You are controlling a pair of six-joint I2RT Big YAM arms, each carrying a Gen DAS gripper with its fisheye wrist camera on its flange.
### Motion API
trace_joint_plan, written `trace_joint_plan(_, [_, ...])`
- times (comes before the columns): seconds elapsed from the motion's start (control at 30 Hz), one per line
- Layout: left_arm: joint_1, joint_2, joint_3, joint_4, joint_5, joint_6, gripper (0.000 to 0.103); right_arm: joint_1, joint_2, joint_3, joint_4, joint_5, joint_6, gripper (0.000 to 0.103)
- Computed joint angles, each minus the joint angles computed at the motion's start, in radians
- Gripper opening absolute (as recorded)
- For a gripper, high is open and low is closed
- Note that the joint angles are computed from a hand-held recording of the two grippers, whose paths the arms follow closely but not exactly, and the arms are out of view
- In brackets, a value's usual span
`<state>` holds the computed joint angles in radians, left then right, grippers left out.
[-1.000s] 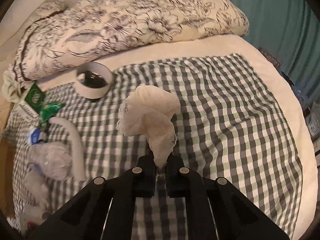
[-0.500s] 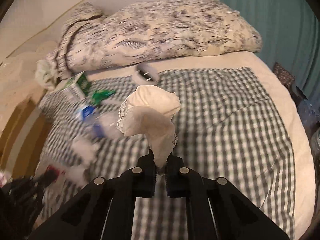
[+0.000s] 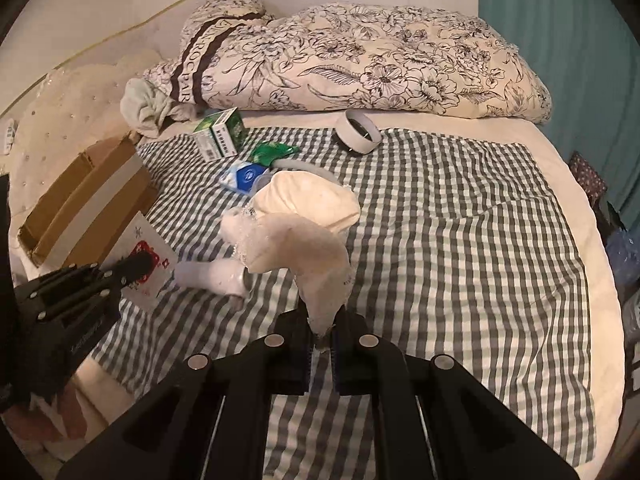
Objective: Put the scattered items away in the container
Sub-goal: 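Carry the packet and lace cloth over the cardboard box and release both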
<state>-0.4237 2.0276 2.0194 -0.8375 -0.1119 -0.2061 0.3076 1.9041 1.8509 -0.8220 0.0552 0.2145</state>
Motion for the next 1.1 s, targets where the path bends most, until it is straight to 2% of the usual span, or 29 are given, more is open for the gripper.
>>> trace_joint_plan(0.33, [0.027, -0.041, -0.031, -0.026, 0.001, -0.011, 0.005, 0.036, -0.042, -0.043, -0.012, 0.007, 0.019, 0.006])
trace_joint_plan(0.6, [0.056, -0.067, -0.045, -0.035, -0.002, -0.014, 0.005, 0.071, -0.015, 0.023, -0.052, 0.011, 0.007, 0.006])
trace_joint_plan(0.83, [0.101, -0.067, 0.001, -0.073, 0.016, -0.008, 0.005, 0.109, 0.062, 0.176, -0.121, 0.011, -0.010, 0.006])
trace_joint_plan(0.97, [0.132, -0.061, 0.049, -0.103, 0.006, -0.023, 0.005, 0.139, 0.139, 0.329, -0.183, -0.001, -0.026, 0.006])
trace_joint_plan(1.1, [0.169, -0.055, 0.099, -0.119, 0.006, -0.027, 0.005, 0.172, 0.246, 0.549, -0.263, -0.023, -0.057, 0.006])
